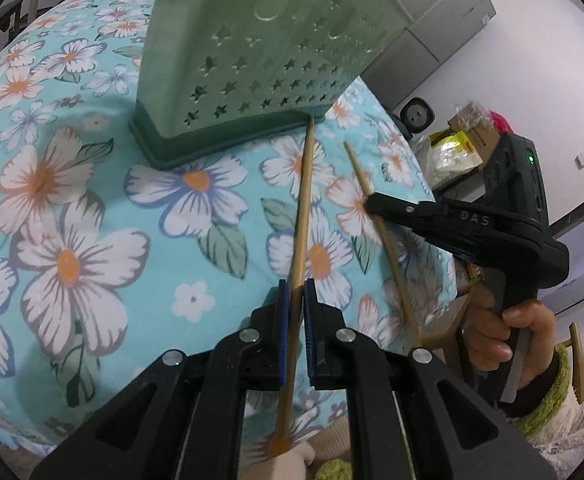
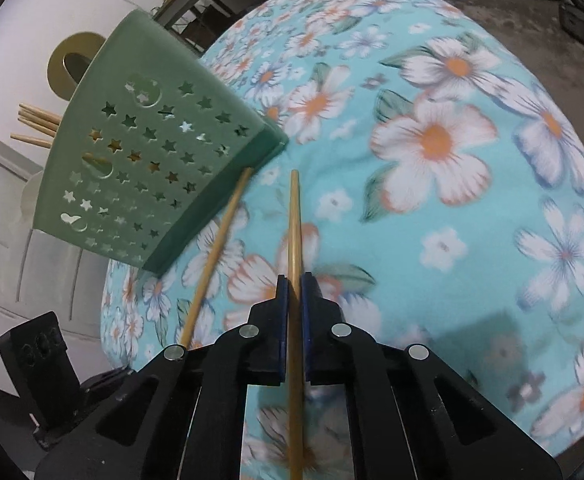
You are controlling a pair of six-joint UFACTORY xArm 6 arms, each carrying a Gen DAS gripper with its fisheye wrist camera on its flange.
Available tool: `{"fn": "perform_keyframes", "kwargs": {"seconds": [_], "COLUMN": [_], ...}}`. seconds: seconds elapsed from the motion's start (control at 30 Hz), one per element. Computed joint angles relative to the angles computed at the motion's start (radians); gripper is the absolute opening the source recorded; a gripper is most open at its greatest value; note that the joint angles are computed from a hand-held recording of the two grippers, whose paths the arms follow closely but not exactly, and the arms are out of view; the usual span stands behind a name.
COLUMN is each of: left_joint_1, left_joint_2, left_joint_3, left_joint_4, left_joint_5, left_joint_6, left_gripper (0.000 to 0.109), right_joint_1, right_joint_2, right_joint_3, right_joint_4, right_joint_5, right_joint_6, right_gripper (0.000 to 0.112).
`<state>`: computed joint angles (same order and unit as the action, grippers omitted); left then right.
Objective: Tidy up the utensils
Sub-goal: 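Grasp a wooden chopstick with the left gripper while the right gripper grasps another, then lift both held chopsticks up alongside the green holder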
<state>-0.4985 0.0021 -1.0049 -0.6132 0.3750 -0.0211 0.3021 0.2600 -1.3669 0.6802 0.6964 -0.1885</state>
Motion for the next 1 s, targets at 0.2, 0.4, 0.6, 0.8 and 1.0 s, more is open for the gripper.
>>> {"fn": "perform_keyframes", "kwargs": {"seconds": [0.2, 0.4, 0.6, 0.8, 1.0], "left_joint_1": [0.018, 0.024, 0.015, 0.0, -0.004], "left_joint_2": [-0.004, 0.067, 0.242, 0.374, 0.311], "left_joint_3": [-0.032, -0.156, -0.375, -0.515, -0.42], "left_joint_4": [0.107, 0.232, 0.462, 0.673, 0.679], "left_joint_5": [0.048, 0.085, 0.132, 0.196, 0.16], "left_joint_6": [-0.063, -0.096, -0.185, -0.304, -0.315], "left_gripper": [0.01, 0.013, 0.013, 0.013, 0.007], "right_joint_1": [-0.038, -0.057, -0.057, -0.041, -0.044], "right_joint_2": [-0.004, 0.025, 0.114, 0.176, 0.138], "right_joint_3": [-0.017, -0.079, -0.195, -0.272, -0.197], "right_joint_4": [0.044, 0.046, 0.026, -0.033, 0.033], "right_joint_5": [0.074, 0.089, 0.102, 0.088, 0.081], "right_joint_6": [-0.033, -0.057, -0.049, -0.038, -0.093], "right_gripper": [0.009, 0.025, 0.025, 0.014, 0.004]}}
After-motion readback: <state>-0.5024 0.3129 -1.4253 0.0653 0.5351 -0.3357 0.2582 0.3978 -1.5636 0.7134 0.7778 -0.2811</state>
